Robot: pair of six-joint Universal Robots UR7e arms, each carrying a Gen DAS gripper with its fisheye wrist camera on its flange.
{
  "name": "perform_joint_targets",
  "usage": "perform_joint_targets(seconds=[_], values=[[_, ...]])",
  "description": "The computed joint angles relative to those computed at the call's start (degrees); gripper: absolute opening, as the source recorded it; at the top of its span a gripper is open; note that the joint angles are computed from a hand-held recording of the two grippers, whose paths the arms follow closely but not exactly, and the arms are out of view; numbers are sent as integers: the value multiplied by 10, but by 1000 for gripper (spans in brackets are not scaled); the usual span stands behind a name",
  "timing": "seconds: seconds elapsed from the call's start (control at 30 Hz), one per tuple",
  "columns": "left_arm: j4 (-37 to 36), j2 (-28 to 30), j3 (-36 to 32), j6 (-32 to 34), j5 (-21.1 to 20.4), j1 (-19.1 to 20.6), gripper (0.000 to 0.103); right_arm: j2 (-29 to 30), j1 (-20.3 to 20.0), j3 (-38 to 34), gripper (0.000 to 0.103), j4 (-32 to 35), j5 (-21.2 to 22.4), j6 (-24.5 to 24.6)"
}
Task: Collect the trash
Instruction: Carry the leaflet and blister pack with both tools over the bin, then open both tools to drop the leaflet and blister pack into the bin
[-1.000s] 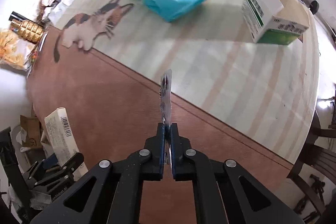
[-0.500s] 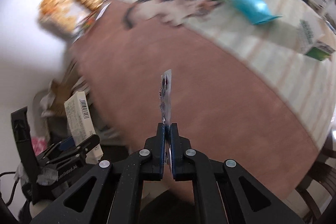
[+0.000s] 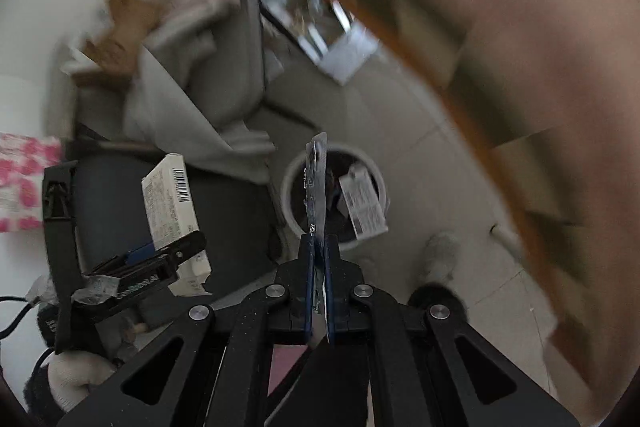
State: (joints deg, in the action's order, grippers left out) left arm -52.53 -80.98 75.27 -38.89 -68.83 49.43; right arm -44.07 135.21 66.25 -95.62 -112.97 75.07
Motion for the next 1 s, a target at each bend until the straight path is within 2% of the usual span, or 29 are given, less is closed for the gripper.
perform_joint_targets(seconds=[0.17, 0.27, 0.4, 0.47, 0.53, 0.57, 0.77, 0.87, 0.93, 1.0], values=[[-137, -9, 130, 40, 15, 105, 72, 21, -70, 147, 5, -158, 23, -63], [-197, 13, 167, 76, -1, 154, 72, 48, -107, 190, 5, -216, 17, -104], [-204, 38, 179, 90, -3, 189, 73, 88, -155, 230, 6, -277, 38, -151], [-209, 43, 182, 89, 1, 192, 75, 93, -165, 244, 11, -297, 42, -159], [-209, 44, 183, 87, 10, 191, 93, 87, -166, 259, 49, -317, 35, -158], [-207, 41, 183, 85, 12, 188, 101, 81, -166, 270, 53, -332, 33, -156], [-190, 27, 189, 65, 46, 157, 102, 59, -155, 276, 55, -309, 19, -146], [-190, 13, 199, 64, 79, 134, 102, 55, -145, 260, 66, -261, 2, -140], [-177, 3, 206, 58, 106, 114, 102, 57, -137, 243, 84, -218, -15, -137], [-157, -8, 209, 51, 126, 94, 102, 60, -126, 223, 94, -168, -36, -131]])
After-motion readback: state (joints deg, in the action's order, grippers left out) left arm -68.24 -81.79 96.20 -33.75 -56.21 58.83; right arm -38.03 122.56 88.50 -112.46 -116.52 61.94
